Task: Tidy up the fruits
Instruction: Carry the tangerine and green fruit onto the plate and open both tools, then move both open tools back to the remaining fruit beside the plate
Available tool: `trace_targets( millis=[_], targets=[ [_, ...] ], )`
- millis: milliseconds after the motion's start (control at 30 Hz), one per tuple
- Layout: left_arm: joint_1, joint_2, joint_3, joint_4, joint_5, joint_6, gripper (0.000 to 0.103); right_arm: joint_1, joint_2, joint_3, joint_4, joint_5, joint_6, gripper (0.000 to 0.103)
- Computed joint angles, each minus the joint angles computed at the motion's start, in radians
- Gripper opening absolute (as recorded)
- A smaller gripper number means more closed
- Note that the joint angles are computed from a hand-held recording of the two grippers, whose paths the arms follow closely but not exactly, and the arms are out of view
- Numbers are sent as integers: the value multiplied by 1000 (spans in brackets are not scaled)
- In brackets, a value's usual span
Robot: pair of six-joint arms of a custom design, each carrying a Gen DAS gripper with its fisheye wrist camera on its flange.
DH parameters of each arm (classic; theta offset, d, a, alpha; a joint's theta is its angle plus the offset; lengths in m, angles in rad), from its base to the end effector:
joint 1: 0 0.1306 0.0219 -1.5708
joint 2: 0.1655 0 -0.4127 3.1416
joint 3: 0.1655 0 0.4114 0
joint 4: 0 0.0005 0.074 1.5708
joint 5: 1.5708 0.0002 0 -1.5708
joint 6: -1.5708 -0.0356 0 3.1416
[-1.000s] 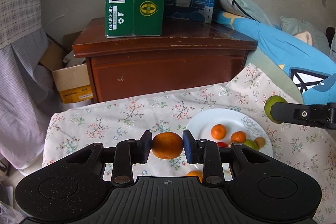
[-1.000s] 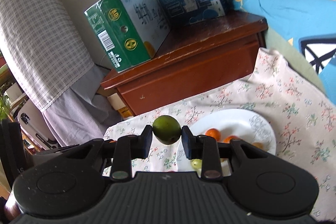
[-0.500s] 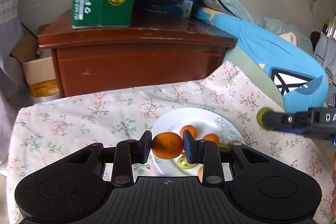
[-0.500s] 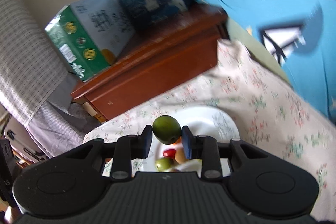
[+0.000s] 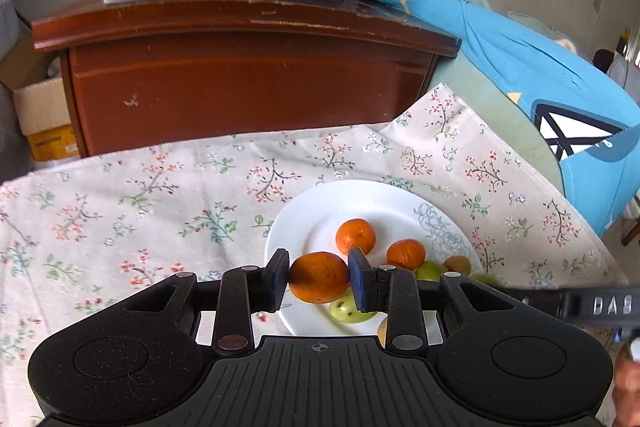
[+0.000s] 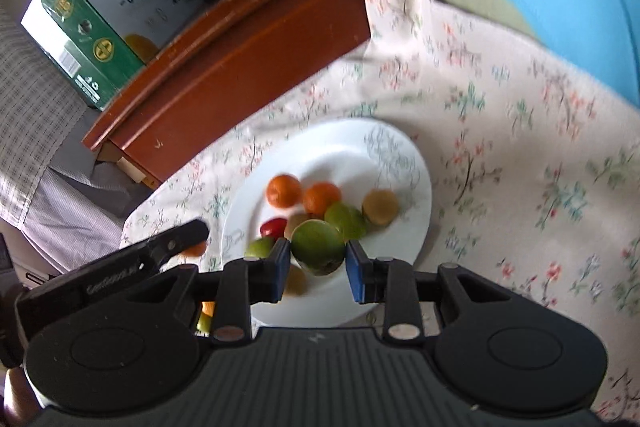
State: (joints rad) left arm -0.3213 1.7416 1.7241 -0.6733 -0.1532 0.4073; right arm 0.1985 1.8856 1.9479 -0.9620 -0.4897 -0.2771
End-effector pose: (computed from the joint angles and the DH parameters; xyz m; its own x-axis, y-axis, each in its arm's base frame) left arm 0.6216 -0.2017 0.4433 -0.6345 -0.2014 -0.7462 -0.0554 0.9748 -0.2160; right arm 0.6719 0.1517 0.4395 -0.8645 0.0724 -0.4973 -0.2331 0.8189 0.5244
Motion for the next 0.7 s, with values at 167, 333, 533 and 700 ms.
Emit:
trace_targets(
  millis=[167, 333, 533, 700],
  targets=[
    [2, 30, 21, 5, 20, 8, 30, 4, 8, -4, 4, 14, -13, 31],
    [1, 27, 16, 35, 22, 7, 44, 6, 12, -8, 36, 33, -45, 33],
    [-6, -14, 6, 36, -9, 12, 71, 1, 13, -1, 51, 7, -43, 34],
    [-2, -61, -12, -6, -33, -4, 78, 2, 7, 0, 58, -24, -15, 36]
  ],
)
